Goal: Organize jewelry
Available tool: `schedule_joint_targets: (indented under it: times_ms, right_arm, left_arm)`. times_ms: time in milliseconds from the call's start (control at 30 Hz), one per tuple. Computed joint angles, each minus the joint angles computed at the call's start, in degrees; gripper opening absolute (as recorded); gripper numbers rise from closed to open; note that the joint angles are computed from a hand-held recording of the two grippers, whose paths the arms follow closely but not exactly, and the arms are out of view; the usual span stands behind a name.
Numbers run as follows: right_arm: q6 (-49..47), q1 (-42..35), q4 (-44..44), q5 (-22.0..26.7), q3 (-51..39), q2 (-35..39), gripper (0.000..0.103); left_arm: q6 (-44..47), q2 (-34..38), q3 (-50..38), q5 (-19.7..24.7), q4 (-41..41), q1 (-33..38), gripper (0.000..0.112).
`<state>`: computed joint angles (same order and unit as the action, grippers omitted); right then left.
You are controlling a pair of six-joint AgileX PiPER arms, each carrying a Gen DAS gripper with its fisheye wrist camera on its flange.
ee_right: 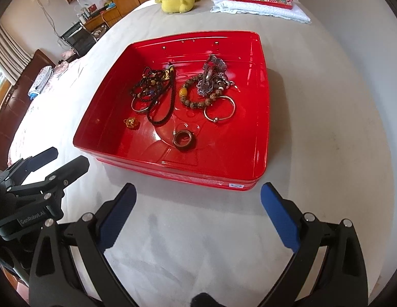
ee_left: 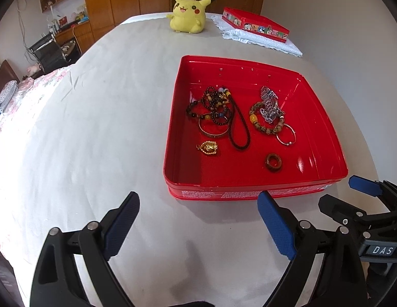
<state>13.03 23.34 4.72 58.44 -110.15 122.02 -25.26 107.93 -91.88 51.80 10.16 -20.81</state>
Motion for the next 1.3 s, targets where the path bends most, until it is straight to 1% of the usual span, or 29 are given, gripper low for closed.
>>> schedule_joint_targets:
  times_ms: [1300]
  right_arm:
    - [-0.2, 0.25, -0.55, -0.21, -0.46, 0.48, 0.097]
  left_arm:
    - [0.43, 0.73, -0.04, -0.27, 0.39, -0.04, 0.093]
